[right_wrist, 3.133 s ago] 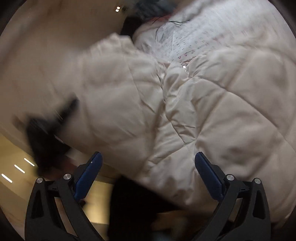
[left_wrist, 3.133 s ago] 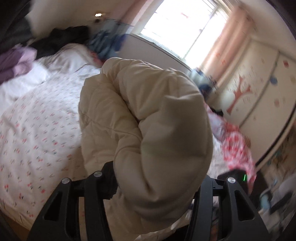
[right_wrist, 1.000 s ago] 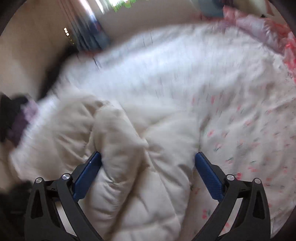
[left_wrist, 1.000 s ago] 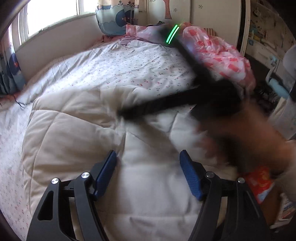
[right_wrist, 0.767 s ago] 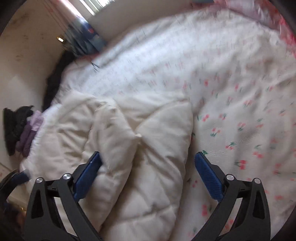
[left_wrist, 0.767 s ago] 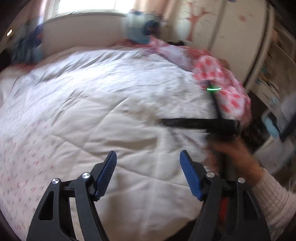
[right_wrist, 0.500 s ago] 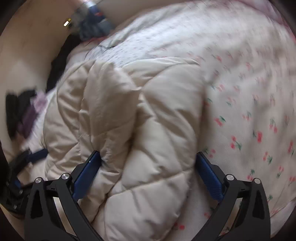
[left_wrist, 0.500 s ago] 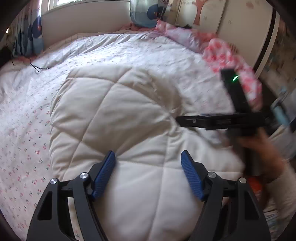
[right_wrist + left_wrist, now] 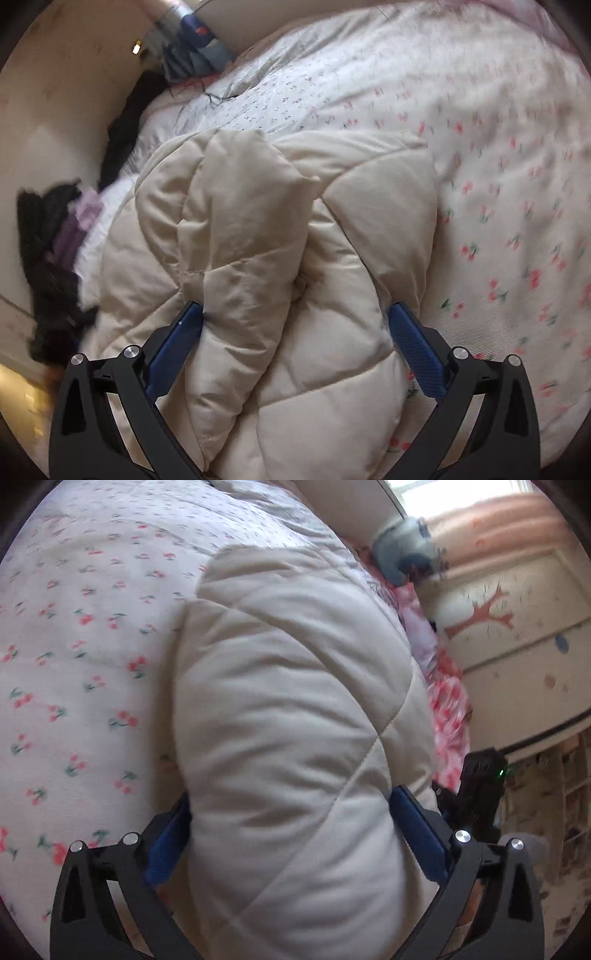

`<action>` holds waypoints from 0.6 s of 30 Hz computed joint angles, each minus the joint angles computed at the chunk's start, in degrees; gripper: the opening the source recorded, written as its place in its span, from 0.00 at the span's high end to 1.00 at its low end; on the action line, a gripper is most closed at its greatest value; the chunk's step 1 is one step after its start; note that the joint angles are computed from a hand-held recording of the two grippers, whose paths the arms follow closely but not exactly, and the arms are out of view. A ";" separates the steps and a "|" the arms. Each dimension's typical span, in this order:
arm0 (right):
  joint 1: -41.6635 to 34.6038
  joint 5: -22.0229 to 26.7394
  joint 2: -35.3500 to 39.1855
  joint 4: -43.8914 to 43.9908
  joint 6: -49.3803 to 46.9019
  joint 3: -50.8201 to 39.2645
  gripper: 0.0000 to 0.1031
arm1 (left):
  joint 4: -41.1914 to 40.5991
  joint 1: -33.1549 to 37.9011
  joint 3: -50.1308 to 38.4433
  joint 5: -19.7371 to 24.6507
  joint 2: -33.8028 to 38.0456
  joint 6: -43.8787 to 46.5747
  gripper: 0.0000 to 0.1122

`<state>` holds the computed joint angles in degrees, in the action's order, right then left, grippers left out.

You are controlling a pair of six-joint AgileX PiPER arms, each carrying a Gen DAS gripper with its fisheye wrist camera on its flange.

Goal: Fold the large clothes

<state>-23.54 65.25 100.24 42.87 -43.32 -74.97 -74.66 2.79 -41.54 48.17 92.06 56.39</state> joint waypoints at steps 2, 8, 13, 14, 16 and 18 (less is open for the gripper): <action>-0.57 -0.91 -0.61 2.57 -1.58 1.96 0.06 | 1.07 -1.37 -0.91 0.14 -2.44 0.09 0.14; 7.20 -7.06 -2.35 10.64 -0.74 2.64 0.06 | 5.21 0.10 -4.24 -0.96 -12.54 2.34 0.28; 26.66 -15.40 6.86 14.00 5.64 -8.45 0.06 | 11.63 17.14 -12.86 4.58 -12.61 2.53 0.28; 30.57 -16.89 9.77 11.98 8.50 -11.51 0.06 | 12.29 21.96 -14.49 5.94 -11.00 3.89 0.28; 39.08 -20.99 17.56 3.66 16.33 -17.57 0.06 | 15.28 28.40 -17.28 5.32 -6.23 5.71 0.28; 43.17 -25.17 22.78 2.52 18.04 -19.31 0.06 | 21.33 30.64 -21.55 2.14 2.79 0.53 0.26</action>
